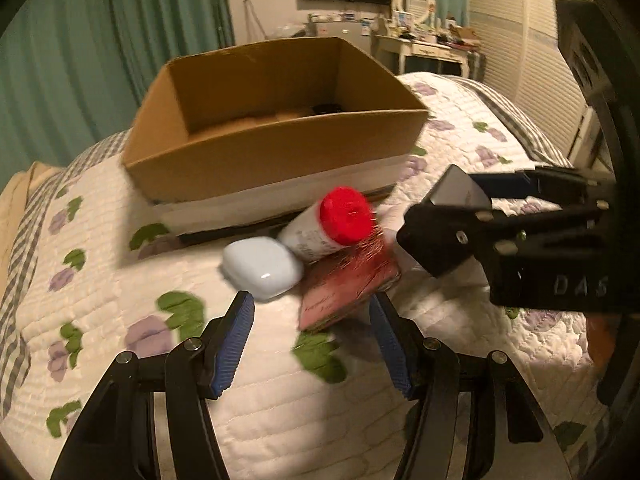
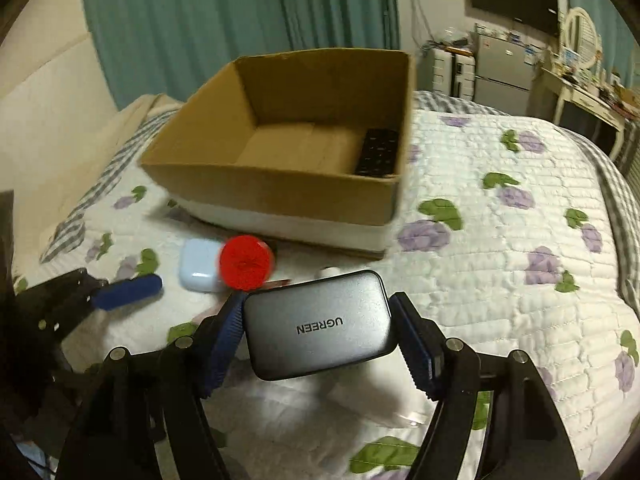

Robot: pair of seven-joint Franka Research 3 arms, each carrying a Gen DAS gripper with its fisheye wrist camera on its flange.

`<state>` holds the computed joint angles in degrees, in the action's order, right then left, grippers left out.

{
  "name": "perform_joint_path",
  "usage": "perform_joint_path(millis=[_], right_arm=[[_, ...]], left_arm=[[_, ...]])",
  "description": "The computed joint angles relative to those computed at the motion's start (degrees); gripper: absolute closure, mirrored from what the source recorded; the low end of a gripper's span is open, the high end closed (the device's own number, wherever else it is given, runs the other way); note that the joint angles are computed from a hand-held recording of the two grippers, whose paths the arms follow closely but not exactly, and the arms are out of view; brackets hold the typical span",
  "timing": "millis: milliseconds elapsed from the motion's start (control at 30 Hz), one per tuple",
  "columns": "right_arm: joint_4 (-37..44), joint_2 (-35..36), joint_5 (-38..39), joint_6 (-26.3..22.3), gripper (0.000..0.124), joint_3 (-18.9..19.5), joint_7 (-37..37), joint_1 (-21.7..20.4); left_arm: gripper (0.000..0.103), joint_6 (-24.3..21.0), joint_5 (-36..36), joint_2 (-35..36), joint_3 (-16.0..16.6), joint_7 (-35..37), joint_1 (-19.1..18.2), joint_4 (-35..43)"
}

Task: Organize rigid objects
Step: 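Grasp the pink card case with the left gripper while the right gripper holds the UGREEN charger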

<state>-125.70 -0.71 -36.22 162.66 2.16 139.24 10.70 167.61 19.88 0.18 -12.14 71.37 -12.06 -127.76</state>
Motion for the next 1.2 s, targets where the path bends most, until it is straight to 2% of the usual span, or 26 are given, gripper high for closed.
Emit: perform_joint_path(millis=[100,200,367,433,567,633,700,733,767,833,967,1100,1200], right_arm=[[-0.5,-0.2,-0.5,-0.8,0.052,-0.3,2.0,-0.4],[-1.4,-0.9,-0.5,-1.3,0.052,-0.6,3.9,-1.1],[-2.6,-2.4,-2.2,-1.0,0.052,-0.3,8.0,-2.9],[-2.7,-2.7,-2.9,-1.6,0.052,0.1,9.0,-3.4],[-2.7,-2.8,-2.6,-2.2,0.052,0.5,9.0,-3.8],[-2.7,-3.0,-3.2,-2.5,0.052,0.7,9.1,-3.8],[-2.5,-3.6,-4.1,-2.8,0.052,1.0,9.5,-3.9],[-2.4,-3.9,-4.2,-3.0,0.052,1.2,9.4,-4.0],[-2.2,-4.4,-4.7,-3.6,0.052,1.4,9.7,-4.0],[-2.0,-5.5,-6.1,-4.5,0.052,2.1,10.7,-4.2],[-1.4,-8.0,-7.8,-6.1,0.052,3.9,11.2,-4.5],[0.8,-8.9,-7.6,-6.4,0.052,4.9,9.7,-4.6],[3.9,-8.0,-8.1,-7.2,0.052,5.4,8.0,-4.7]], left_arm=[[0.042,-0.7,-1.1,1.7,-0.6,3.4,-0.6,1.5],[0.042,-2.7,2.5,2.7,-0.5,1.9,-1.2,2.7],[0.044,-2.9,1.5,4.6,-0.5,2.0,-1.3,4.8],[0.070,-2.3,-0.1,5.4,-1.0,3.7,-1.1,5.5],[0.075,-1.3,3.8,5.0,-0.2,1.5,-2.0,5.0],[0.084,0.7,4.9,4.0,0.2,-0.3,-2.0,3.9],[0.091,3.0,8.8,2.4,1.0,-5.2,-1.9,2.5],[0.094,3.6,7.5,1.7,1.6,-4.9,-2.3,1.9],[0.094,4.5,2.2,0.4,0.2,-1.6,-1.0,0.8],[0.094,5.1,-4.0,-1.5,-0.1,2.1,-1.0,-0.7],[0.094,4.1,-2.7,-6.3,-0.2,-1.3,-0.2,-2.0],[0.094,4.4,-10.0,-9.8,2.6,2.4,-2.6,-2.2],[0.094,3.8,-9.6,-10.5,2.3,1.2,-1.3,0.5]])
